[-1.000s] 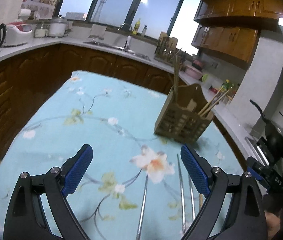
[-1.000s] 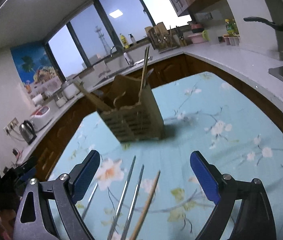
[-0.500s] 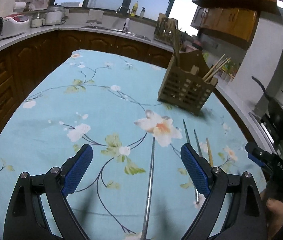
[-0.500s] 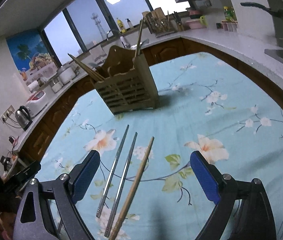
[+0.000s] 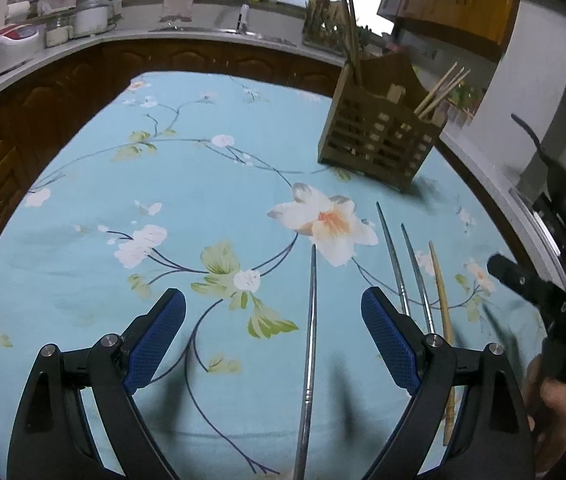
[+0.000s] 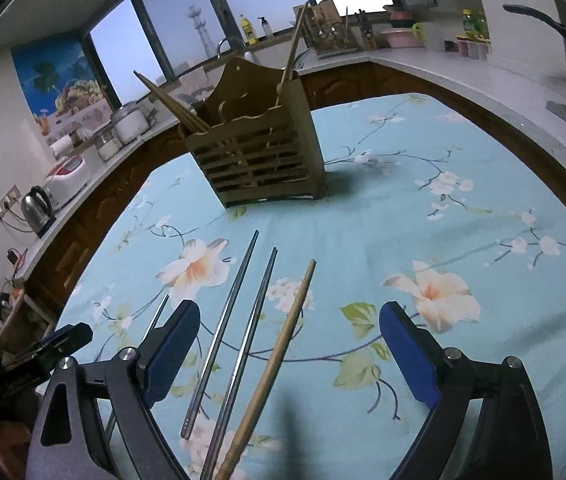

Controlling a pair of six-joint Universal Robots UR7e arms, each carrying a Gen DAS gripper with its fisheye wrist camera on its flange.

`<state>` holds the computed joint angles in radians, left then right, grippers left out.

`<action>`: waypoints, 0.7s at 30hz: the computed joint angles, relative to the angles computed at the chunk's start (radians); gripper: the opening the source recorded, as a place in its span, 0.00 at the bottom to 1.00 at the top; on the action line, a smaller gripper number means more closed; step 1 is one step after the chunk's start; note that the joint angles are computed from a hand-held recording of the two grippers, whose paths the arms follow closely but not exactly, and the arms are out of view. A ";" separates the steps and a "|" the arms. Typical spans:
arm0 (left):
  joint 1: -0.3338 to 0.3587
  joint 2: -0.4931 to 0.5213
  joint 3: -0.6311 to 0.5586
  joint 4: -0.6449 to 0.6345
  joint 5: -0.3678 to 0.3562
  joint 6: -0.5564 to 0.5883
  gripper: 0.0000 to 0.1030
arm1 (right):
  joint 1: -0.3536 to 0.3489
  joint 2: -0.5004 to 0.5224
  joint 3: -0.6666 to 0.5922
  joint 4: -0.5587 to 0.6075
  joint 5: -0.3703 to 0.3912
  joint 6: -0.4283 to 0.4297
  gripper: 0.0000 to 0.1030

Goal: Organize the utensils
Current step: 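Move both open tools back down to the remaining metal chopsticks, then grasp a metal chopstick with the left tool while the right tool grasps another metal chopstick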

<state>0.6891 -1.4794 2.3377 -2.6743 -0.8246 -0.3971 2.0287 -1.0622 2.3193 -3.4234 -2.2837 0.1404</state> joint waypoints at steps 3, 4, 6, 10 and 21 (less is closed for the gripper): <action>0.010 0.021 -0.015 0.019 -0.008 0.017 0.87 | -0.007 0.017 -0.026 0.017 0.008 -0.018 0.77; 0.016 0.030 -0.025 0.029 -0.016 0.025 0.84 | -0.008 0.021 -0.033 0.026 0.009 -0.018 0.71; 0.033 0.045 -0.044 0.048 -0.049 0.038 0.79 | -0.020 0.030 -0.051 0.051 0.027 -0.012 0.62; 0.063 0.089 -0.088 0.081 -0.097 0.062 0.62 | -0.046 0.055 -0.088 0.097 0.061 -0.010 0.48; 0.115 0.205 -0.195 0.113 -0.180 0.126 0.34 | -0.097 0.122 -0.173 0.209 0.065 -0.022 0.24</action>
<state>0.8040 -1.2741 2.1429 -2.5615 -1.0049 -0.2709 1.9314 -0.9404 2.1467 -3.2140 -2.2186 0.1183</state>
